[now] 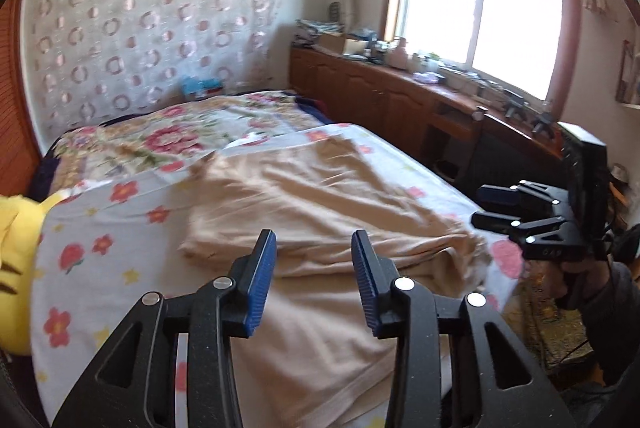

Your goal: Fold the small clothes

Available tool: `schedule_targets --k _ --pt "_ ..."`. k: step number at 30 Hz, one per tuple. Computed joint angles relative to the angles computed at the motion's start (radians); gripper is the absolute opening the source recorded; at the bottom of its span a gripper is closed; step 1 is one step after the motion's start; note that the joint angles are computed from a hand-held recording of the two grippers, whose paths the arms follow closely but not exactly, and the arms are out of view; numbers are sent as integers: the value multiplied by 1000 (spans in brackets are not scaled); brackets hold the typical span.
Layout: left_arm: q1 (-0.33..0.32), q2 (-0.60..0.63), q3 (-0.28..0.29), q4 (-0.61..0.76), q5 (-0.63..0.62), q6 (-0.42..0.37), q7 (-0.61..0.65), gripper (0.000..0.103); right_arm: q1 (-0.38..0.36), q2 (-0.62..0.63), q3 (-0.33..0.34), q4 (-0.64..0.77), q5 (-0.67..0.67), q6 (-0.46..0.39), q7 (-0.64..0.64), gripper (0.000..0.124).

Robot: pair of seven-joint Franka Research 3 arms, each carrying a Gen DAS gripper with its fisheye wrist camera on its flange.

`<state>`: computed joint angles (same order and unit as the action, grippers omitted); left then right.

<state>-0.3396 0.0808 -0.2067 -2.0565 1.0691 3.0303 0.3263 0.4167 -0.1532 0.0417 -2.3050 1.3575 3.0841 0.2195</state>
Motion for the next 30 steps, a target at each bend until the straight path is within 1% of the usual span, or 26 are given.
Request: schedule_targets --k 2,5,6,7,9,10,12,16,20,21,22,24,26,28,29,30 --pt "3 -24 16 -27 78 -24 -90 40 0 21 9 21 -37 -9 24 65" --pt "30 -47 17 -56 164 -54 -206 40 2 60 26 65 -105 -18 70 65" --pt "42 -49 17 -60 190 -53 -243 40 3 75 31 84 -125 -24 80 65" --pt "52 -52 15 -66 208 -58 -267 40 4 91 37 105 -147 -33 90 65" --pt "69 -62 10 -83 231 -103 -286 40 1 128 52 148 -210 -44 135 65" --pt "77 -60 8 -89 219 -115 -275 40 -1 148 60 170 -248 -49 161 65" --pt "94 -44 10 -96 174 -112 -234 40 -6 183 75 210 -338 -65 214 65" --pt "108 -12 17 -102 119 -132 -172 40 -10 251 97 283 -521 -87 331 65" --pt "107 26 27 -93 58 -140 -119 40 -15 333 93 382 -711 -163 490 65" --pt "110 22 35 -106 54 -130 -114 40 -14 355 88 411 -754 -178 538 65" --pt "110 29 36 -104 33 -136 -97 40 -16 379 87 445 -786 -203 577 65" --pt "110 36 38 -109 -5 -132 -61 40 -32 417 100 506 -814 -246 608 65" --pt "117 49 30 -114 -101 -122 33 40 -34 466 100 580 -859 -286 651 64" --pt "114 64 22 -110 -183 -139 124 40 -32 514 100 649 -899 -328 691 64" --pt "103 65 29 -106 -180 -147 129 41 -26 530 96 675 -923 -344 714 64" --pt "96 66 32 -104 -184 -153 137 43 -28 547 98 699 -938 -366 723 64"
